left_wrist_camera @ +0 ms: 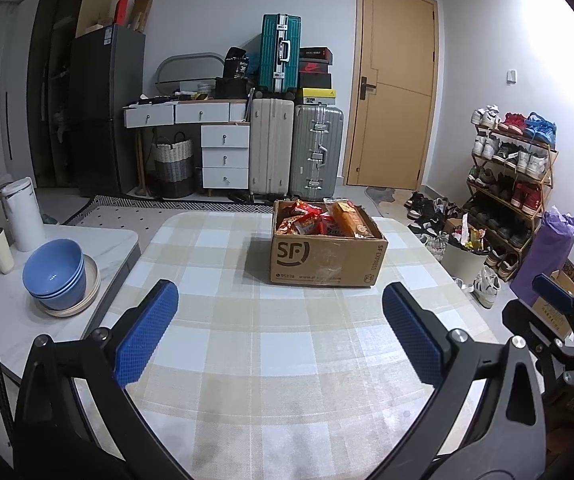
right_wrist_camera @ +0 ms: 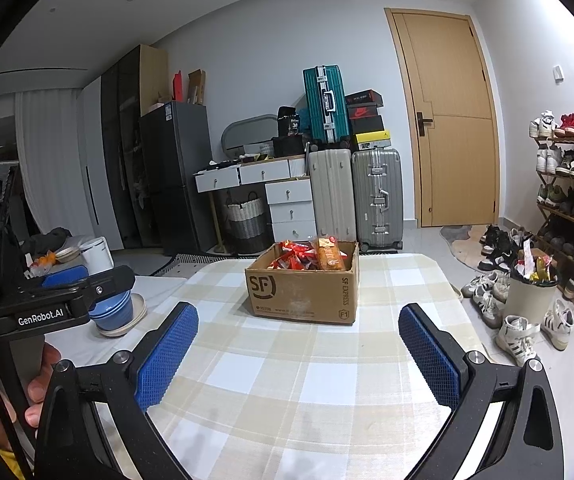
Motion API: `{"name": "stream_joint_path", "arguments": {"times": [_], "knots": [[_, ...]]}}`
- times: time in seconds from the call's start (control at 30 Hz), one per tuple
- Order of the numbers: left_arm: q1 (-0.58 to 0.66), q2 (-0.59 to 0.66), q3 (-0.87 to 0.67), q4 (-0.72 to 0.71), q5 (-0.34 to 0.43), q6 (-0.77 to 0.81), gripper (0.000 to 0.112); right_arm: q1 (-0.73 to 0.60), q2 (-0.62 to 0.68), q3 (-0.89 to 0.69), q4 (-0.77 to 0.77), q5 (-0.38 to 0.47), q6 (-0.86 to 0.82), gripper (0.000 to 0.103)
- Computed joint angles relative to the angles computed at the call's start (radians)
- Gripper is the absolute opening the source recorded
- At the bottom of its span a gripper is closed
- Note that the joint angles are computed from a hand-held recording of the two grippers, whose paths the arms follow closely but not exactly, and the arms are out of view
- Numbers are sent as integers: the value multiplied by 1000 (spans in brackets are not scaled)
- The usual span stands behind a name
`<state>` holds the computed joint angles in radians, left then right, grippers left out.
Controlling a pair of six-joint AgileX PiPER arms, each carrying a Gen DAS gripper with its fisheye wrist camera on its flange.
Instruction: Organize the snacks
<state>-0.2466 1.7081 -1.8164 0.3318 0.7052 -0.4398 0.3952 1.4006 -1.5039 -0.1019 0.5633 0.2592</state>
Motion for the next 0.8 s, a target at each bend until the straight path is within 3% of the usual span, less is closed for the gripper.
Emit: {"name": "stream_joint_path", "arguments": {"times": [0.27, 0.47, 0.67, 0.8], "knots": [[9, 1, 1, -25, -17, 27, 102, 3, -2, 3, -4, 6, 13, 102], [-6, 19, -4, 111, 16, -102, 102, -1, 6, -5, 5, 11, 7, 102], [4, 36, -18, 68, 25, -53, 102, -2, 12, 3, 8, 5, 10, 102], [47, 51, -16, -114, -6, 79, 102, -5, 17, 5, 12, 5, 8, 102]]}}
